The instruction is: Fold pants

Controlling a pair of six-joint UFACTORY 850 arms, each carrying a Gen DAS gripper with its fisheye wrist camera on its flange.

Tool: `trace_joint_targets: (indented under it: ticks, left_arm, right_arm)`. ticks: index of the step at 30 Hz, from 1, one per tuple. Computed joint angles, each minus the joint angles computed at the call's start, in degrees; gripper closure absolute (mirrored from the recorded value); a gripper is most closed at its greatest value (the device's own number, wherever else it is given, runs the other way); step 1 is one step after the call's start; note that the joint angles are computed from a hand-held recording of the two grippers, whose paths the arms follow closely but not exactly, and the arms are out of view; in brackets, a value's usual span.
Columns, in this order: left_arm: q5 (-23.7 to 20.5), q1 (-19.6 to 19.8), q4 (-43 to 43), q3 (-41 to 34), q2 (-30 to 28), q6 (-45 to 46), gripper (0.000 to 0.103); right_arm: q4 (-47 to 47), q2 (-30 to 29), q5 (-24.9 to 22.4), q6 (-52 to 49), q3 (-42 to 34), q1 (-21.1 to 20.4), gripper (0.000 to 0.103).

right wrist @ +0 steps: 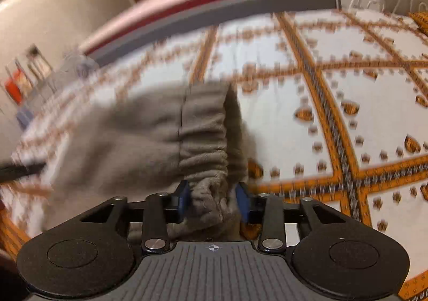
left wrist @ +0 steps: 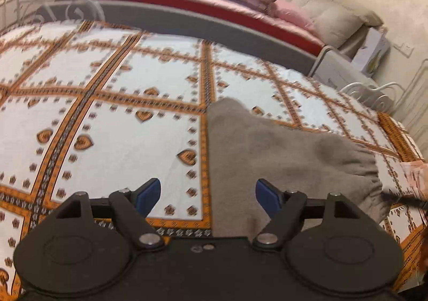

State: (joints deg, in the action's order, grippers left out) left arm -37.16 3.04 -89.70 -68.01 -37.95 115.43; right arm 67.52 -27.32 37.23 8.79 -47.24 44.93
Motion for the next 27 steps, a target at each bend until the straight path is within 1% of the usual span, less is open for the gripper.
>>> trace_joint_targets:
  ticks: [1, 2, 3, 4, 5, 6, 8, 11, 12, 13, 14, 15, 16, 17, 18, 19, 20, 22, 24, 27]
  left_arm:
    - [0.12, -0.23, -1.26, 0.41, 0.15, 1.72, 0.032]
    - [0.71, -0.7, -2.17, 0.59, 0.14, 3.05, 0.032]
    - [1.29, -1.26, -1.7, 0.29, -0.18, 2.85, 0.032]
    - [1.78, -1.86, -0.58, -0.24, -0.67, 1.84, 0.032]
    - [2.35, -2.55, -0.29, -0.54, -1.07, 1.61, 0.032]
    - [2.64, -3.15, -0.31, -0.66, -1.34, 1.91, 0.032]
    - [3.23, -4.19, -1.28, -0.63, -1.74, 3.17, 0.032]
    - [3.42, -5.41, -2.79, -0.51, -2.14, 4.73, 0.032]
    - [3.59, -5.77, -3.4, -0.47, -2.27, 5.79, 0.032]
    - [4.38, -6.23, -4.29, -0.4, -2.36, 7.34, 0.031]
    - [5.29, -6.62, -4.66, -0.49, -2.56, 8.52, 0.029]
    - [6.46, -7.02, -4.61, -0.76, -2.84, 9.16, 0.027]
    - [7.38, -7.28, -3.93, -1.3, -3.34, 8.94, 0.023]
    - [7.59, -7.28, -2.08, -2.21, -4.01, 7.08, 0.023]
    - [7.28, -7.15, -1.16, -2.69, -4.25, 5.77, 0.023]
    - [6.86, -6.96, -1.68, -2.78, -4.2, 6.06, 0.025]
    - [6.46, -6.78, -2.65, -2.75, -4.06, 7.06, 0.027]
    - [5.53, -6.59, -3.5, -3.1, -4.11, 7.64, 0.028]
    - [4.74, -6.65, -2.9, -4.38, -4.9, 5.33, 0.029]
    - [3.54, -6.75, -0.32, -6.72, -6.5, 0.49, 0.029]
  right_arm:
    - [2.5, 1.22, 4.68, -1.03, 1.38, 1.12, 0.063]
    - [7.23, 1.65, 9.75, -4.46, 1.62, 2.77, 0.063]
    - [9.57, 2.12, 12.8, -8.8, 1.45, 3.7, 0.063]
    - [9.51, 2.41, 14.4, -10.96, 1.22, 4.2, 0.063]
    - [7.05, 2.4, 15.45, -11.44, 1.07, 4.25, 0.063]
    - [4.85, 1.91, 15.69, -12.27, 0.43, 4.0, 0.063]
    - [2.34, 0.53, 14.18, -16.91, -1.51, 3.11, 0.063]
    - [2.97, -2.33, 10.89, -27.55, -5.09, 1.66, 0.063]
    - [2.43, -2.96, 9.65, -29.44, -5.83, 1.08, 0.063]
    - [3.55, -3.89, 8.32, -31.7, -6.77, 1.03, 0.063]
    - [5.79, -4.75, 6.05, -35.2, -7.69, -0.09, 0.063]
    - [10.02, -5.87, 4.23, -39.85, -8.92, -1.03, 0.063]
    - [13.02, -7.16, 3.31, -42.1, -9.76, -1.46, 0.063]
    - [14.54, -7.9, 2.14, -41.95, -9.66, -2.41, 0.061]
    - [13.67, -7.32, 0.35, -39.4, -8.86, -3.36, 0.06]
    - [10.86, -6.14, -0.48, -34.45, -7.41, -4.05, 0.059]
    - [9.38, -5.2, 0.99, -31.91, -6.21, -4.0, 0.059]
    - [7.35, -3.57, 5.8, -28.91, -4.27, -2.86, 0.059]
    - [4.42, -2.37, 9.37, -25.2, -2.66, -2.17, 0.059]
    - [2.45, -2.98, 12.13, -25.16, -3.3, -2.53, 0.059]
